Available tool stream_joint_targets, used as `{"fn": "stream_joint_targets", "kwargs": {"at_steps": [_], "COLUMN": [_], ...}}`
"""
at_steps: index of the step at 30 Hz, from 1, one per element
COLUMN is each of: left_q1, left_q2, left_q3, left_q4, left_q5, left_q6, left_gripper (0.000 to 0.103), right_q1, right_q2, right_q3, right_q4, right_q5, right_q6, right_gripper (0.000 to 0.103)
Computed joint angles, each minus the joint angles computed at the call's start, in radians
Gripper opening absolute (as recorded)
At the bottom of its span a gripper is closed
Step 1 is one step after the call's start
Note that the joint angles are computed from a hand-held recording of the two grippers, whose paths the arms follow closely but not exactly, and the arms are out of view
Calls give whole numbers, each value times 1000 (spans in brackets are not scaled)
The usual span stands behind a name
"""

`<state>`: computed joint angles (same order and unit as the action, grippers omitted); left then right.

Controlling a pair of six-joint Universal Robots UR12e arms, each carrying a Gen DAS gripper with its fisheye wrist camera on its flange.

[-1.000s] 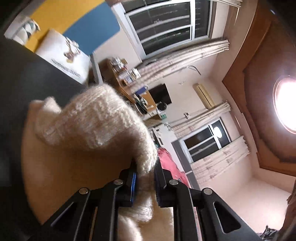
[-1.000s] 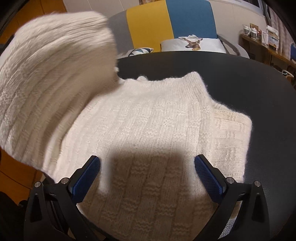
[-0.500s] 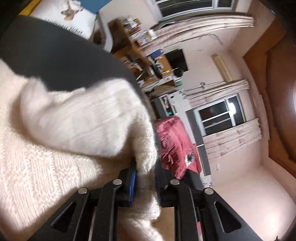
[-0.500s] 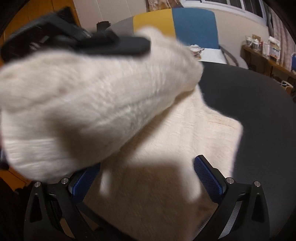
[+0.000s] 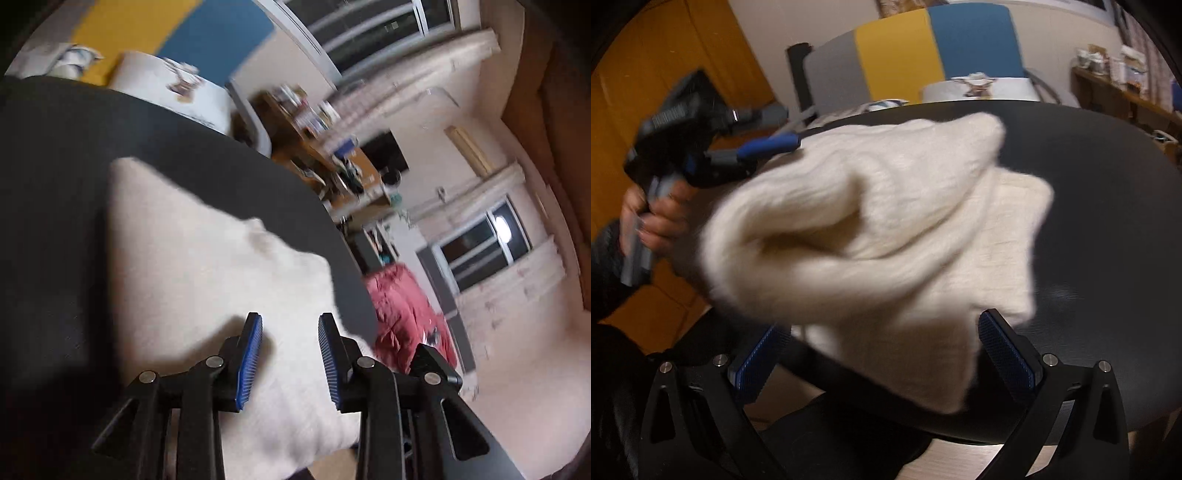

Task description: Fold clothes

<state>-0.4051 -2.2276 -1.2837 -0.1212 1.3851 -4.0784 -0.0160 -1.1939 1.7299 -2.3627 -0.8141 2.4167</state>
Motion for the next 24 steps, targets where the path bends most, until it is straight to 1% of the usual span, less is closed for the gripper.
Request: {"fn": "stream_joint_targets", "kwargs": {"at_steps": [1,3,6,7,9,11,12,13,15,16,18,19,20,22,24], "left_q1": [-4,-12,-21,-22,-18,-14,-13,-13,-13,-11,-6,-5,-4,-4,-3], "left_q2": [11,36,80,93,112,133,143,148,154,151,133,119,102,64,30], "left_q3": [-25,-68,-121,-140,-172,-204,-213,-214,-207,-190,-137,-105,-69,-6,49], "left_q4": [19,20,-65,-80,-102,-114,-119,-111,-80,-84,-125,-161,-208,-273,-309], "left_q5": [22,65,116,125,125,133,145,158,182,183,173,167,162,153,131], "left_q6": [-13,-11,61,66,45,29,32,52,118,164,273,321,364,409,429], "left_gripper": [30,30,30,30,30,30,30,30,30,30,30,30,30,30,30], "right_q1": [6,23,50,57,67,76,79,79,59,41,8,-9,-24,-40,-23], "right_q2": [4,14,35,38,43,39,33,27,4,-14,-50,-69,-85,-107,-91], "right_q3": [-5,-20,-41,-44,-48,-42,-39,-41,-34,-23,-1,6,9,10,-32], "right_q4": [17,43,72,76,98,128,143,166,233,249,274,304,346,422,510], "right_q5": [3,5,37,43,71,89,78,66,57,52,62,84,122,192,221], "right_q6": [-6,-5,0,-4,-13,-49,-80,-109,-152,-162,-189,-215,-256,-339,-400], "right_gripper": [103,103,103,103,103,103,103,103,103,103,103,103,103,103,103]}}
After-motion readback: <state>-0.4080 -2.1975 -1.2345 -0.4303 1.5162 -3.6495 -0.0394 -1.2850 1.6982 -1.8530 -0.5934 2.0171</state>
